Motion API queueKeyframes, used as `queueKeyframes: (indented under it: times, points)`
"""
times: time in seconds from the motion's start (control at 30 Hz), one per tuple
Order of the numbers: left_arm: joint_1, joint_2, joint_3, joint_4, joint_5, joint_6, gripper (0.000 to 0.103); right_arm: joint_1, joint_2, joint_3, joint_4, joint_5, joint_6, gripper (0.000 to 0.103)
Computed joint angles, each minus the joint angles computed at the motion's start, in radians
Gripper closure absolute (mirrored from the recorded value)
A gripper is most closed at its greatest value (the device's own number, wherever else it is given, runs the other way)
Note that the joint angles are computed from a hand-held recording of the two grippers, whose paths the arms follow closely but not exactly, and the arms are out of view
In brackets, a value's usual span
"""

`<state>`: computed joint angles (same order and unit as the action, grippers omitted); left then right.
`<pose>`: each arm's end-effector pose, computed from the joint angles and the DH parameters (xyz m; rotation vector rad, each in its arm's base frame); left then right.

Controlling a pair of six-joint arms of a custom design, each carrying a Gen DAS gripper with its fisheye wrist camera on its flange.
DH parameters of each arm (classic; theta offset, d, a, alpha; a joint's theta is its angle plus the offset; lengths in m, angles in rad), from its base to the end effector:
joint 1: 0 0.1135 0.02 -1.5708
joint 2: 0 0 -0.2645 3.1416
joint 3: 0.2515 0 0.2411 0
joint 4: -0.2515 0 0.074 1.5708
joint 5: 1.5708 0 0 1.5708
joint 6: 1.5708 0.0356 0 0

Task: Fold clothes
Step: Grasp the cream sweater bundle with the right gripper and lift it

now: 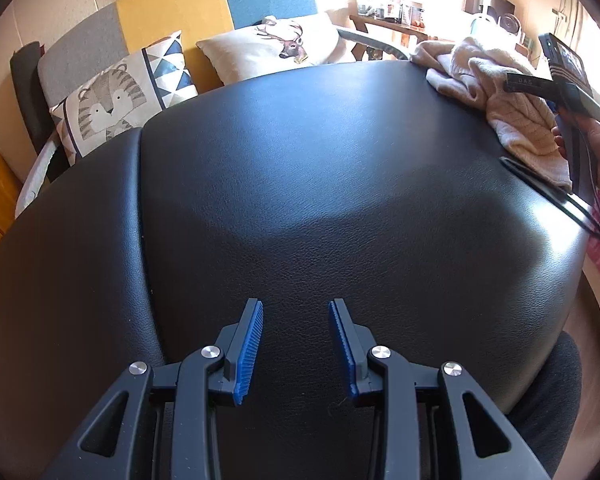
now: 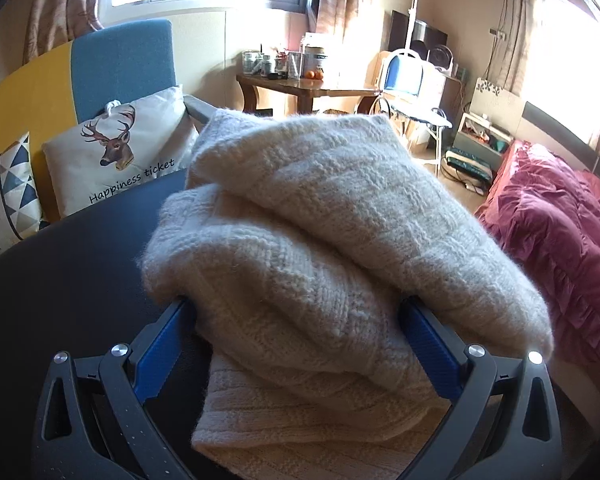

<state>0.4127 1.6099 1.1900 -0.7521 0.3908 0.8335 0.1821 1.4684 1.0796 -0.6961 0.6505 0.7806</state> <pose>0.2890 0.1117 0.2389 0.6429 2.5139 -0.1110 0.2789 0.0294 0.2531 0.8945 2.2225 -0.4397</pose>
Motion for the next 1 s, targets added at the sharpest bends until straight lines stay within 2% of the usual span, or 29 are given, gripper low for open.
queueKeyframes:
  times: [0.07, 0.23, 0.47, 0.53, 0.6, 0.63, 0.7, 0.73, 0.77, 0.87, 1.0]
  points:
    - [0.003, 0.009, 0.002, 0.007, -0.006, -0.007, 0.068, -0.026, 0.004, -0.027, 0.036, -0.040, -0.002, 0.000]
    - [0.006, 0.046, 0.003, 0.040, -0.039, -0.021, 0.068, -0.008, 0.017, -0.061, 0.092, 0.005, -0.026, 0.000]
    - [0.021, 0.080, 0.029, 0.039, -0.032, -0.035, 0.068, -0.012, 0.109, 0.034, -0.035, -0.009, -0.084, 0.000]
    - [0.020, 0.078, 0.024, 0.048, -0.031, -0.032, 0.068, -0.004, 0.105, 0.028, -0.032, -0.004, -0.099, 0.001]
    - [0.021, 0.076, 0.017, 0.056, -0.029, -0.030, 0.068, 0.005, 0.071, -0.006, -0.013, 0.013, -0.088, 0.017]
    - [0.022, 0.075, 0.015, 0.058, -0.028, -0.030, 0.068, 0.008, 0.052, -0.021, -0.009, 0.020, -0.075, 0.021]
    - [0.024, 0.073, 0.011, 0.062, -0.027, -0.029, 0.068, 0.001, 0.004, -0.059, 0.012, 0.016, -0.063, 0.045]
    - [0.023, 0.072, 0.009, 0.065, -0.028, -0.030, 0.068, -0.005, -0.021, -0.077, 0.022, 0.011, -0.058, 0.052]
    - [0.024, 0.074, 0.011, 0.062, -0.027, -0.029, 0.068, -0.012, -0.051, -0.098, 0.029, 0.005, -0.046, 0.068]
    - [0.033, 0.077, 0.015, 0.051, -0.021, -0.025, 0.068, -0.050, -0.148, -0.168, 0.092, -0.064, -0.011, 0.076]
    - [0.045, 0.081, 0.023, 0.037, -0.014, -0.018, 0.068, 0.001, -0.253, -0.226, 0.113, -0.091, 0.088, 0.078]
